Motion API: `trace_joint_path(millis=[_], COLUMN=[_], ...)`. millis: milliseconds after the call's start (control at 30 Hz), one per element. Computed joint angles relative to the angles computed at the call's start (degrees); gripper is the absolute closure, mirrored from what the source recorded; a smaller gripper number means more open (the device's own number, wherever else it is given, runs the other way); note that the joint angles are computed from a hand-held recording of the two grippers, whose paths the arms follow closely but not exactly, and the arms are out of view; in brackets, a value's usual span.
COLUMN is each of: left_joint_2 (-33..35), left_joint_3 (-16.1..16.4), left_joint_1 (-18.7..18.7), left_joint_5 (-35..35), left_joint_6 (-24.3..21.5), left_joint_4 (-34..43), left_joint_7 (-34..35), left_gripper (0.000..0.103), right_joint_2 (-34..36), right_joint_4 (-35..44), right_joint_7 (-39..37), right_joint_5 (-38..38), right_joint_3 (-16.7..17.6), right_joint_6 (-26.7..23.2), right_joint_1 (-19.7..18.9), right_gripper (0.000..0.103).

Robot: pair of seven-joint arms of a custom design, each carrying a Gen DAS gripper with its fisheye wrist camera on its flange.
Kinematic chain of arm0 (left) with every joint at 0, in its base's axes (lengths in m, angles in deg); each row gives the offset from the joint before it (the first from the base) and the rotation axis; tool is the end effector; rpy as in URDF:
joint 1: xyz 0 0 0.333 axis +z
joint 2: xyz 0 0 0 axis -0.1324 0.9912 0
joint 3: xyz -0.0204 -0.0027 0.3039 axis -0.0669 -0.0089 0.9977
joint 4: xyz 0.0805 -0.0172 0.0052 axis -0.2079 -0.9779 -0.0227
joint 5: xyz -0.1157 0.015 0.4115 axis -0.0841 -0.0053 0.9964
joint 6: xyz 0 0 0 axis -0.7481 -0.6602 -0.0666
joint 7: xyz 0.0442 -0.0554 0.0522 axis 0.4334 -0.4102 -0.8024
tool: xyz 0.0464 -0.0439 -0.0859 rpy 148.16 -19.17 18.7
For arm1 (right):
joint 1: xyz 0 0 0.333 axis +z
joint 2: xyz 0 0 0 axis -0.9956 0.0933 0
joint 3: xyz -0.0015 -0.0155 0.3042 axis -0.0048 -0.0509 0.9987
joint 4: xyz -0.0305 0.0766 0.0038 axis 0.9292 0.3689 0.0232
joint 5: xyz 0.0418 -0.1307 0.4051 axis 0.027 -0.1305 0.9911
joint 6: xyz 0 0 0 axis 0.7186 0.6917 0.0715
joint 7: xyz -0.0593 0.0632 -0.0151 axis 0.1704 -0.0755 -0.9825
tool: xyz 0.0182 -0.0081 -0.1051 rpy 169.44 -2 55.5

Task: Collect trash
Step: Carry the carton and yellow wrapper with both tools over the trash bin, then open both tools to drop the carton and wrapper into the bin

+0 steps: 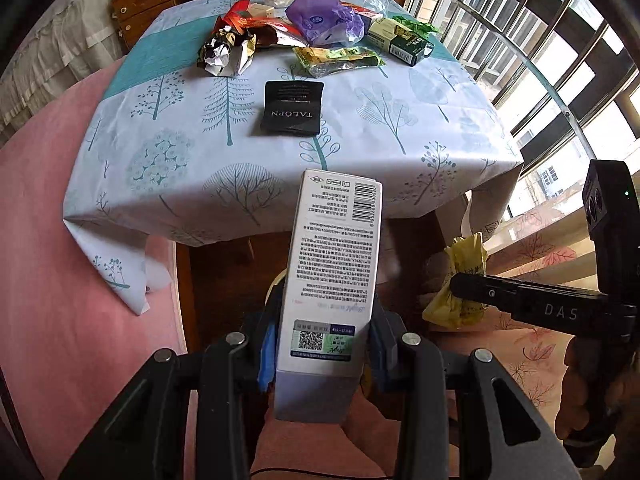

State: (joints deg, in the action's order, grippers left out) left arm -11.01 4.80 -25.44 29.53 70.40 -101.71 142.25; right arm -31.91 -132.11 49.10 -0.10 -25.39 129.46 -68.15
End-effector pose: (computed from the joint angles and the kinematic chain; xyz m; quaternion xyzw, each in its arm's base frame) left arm 0.4340 -0.3127 0.6817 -0.5568 0.8160 -0.1517 0.0344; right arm 0.4068 0.1617 0.6309 -0.5245 0.8130 0.1196 0.2226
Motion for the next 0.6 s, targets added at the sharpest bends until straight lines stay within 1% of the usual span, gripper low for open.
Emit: trace_joint_path(millis=[100, 267, 433, 567, 600], left_joint_2=[-1.6, -2.8, 0.2, 3.5, 4.3], left_joint_3=[0.2, 0.5, 0.4, 0.5, 0.5], left_joint_1=[-0.2, -0.5, -0.9, -1.0, -1.0], left_joint_5=[-0.6, -1.8, -3.0, -3.7, -4.1], left_joint_6=[0.1, 4.5, 12.7, 20.7, 22.2], left_joint_4=[-4.6, -13.8, -21.7, -26.2, -26.8], left_joint_7=[0.4, 1.7, 3.0, 4.2, 4.6], left_gripper=[0.068, 0.067, 0.067, 0.067, 0.065], right_joint_2=[-0.6, 0.6, 5.6, 12.1, 13.3], right_joint_4=[-3.7, -9.8, -16.1, -17.5, -18.0], right_joint_7=[1.7, 3.7, 4.2, 4.4, 4.4], right_joint_5=[0.6, 0.5, 1.1, 1.2, 1.5], right_joint_3=[1.3, 3.1, 3.9, 4.1, 4.0], right_joint_6=[0.8, 4.8, 12.9, 19.1, 20.6], right_joint_1=[0.8, 2.4, 4.6, 5.8, 6.1], right_gripper=[0.077, 0.077, 0.076, 0.075, 0.074])
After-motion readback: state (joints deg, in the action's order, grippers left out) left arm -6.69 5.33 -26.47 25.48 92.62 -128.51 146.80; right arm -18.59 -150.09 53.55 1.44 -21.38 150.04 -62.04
